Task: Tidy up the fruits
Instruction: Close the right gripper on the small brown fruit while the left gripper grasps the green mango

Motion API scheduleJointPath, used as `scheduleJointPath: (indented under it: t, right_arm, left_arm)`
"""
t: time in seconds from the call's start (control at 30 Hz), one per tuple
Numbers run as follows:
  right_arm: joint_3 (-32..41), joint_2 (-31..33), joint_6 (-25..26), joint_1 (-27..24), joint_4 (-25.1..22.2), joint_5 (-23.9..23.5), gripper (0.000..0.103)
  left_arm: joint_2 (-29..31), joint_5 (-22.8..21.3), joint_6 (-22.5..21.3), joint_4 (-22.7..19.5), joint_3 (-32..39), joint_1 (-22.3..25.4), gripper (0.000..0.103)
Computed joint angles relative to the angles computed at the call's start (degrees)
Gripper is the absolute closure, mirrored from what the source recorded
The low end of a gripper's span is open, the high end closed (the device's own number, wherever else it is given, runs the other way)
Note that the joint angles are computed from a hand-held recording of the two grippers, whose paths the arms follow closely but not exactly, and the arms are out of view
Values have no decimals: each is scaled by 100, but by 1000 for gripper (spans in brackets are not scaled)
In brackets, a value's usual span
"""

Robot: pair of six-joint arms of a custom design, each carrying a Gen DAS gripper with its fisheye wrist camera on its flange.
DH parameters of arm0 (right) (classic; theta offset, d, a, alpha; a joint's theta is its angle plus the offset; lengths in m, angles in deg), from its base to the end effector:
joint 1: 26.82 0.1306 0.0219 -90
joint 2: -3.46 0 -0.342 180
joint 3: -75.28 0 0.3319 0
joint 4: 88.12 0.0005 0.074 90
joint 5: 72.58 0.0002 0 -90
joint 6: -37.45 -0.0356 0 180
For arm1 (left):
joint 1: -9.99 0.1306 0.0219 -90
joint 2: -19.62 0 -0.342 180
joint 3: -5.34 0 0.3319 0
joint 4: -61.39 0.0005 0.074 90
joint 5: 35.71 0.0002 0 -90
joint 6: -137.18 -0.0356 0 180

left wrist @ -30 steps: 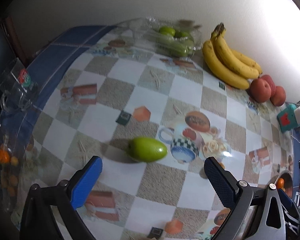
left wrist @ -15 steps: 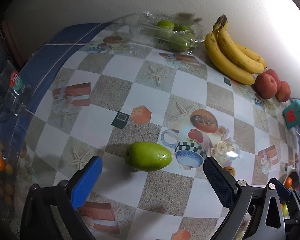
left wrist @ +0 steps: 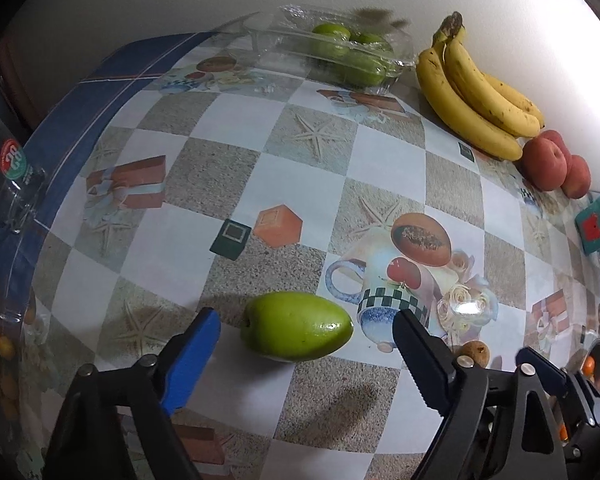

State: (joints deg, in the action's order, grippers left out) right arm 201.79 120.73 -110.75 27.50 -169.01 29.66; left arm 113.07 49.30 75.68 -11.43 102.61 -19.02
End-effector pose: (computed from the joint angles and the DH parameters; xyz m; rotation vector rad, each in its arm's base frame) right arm 0.3216 0.4341 0.3846 0.1423 2.7772 0.2079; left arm 0.3622 -0.1979 0.3918 -0.0101 2.7756 -0.1414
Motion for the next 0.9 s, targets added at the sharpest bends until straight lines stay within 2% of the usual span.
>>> scheduleJointPath:
  t: [0.1,0.17,0.23,0.33,0.43,0.53,0.7,0.9]
  right_arm:
    - [251,182,103,-5,-159,-8,29]
    - [389,274,152,-1,-247,-5,32]
    - [459,316,180,2,-284,-8,42]
    - [573,387,208,-3,-371,-38,55]
    - [654,447,224,-14,-414,-23,59]
    - [678,465,251,-16,-446,-9,66]
    - [686,472,249,-21,-454,-15,74]
    - [679,460,229,-24,-444,-42,76]
  left_arm:
    - [31,-24,-68,-5,-3,-23,19]
    - [51,-34,-94,0,0,-28,20]
    - [66,-37,-105,21,-12,-22,21]
    - [101,-60,-84,-13,-1,-25,29]
    - [114,-119,-100,-21,4,-37,31]
    - [125,-287,-113,-47,27,-61,40]
    - [99,-243,-90,0,-6,-31,41]
    - [61,-216,-35,24,-40,-18,41]
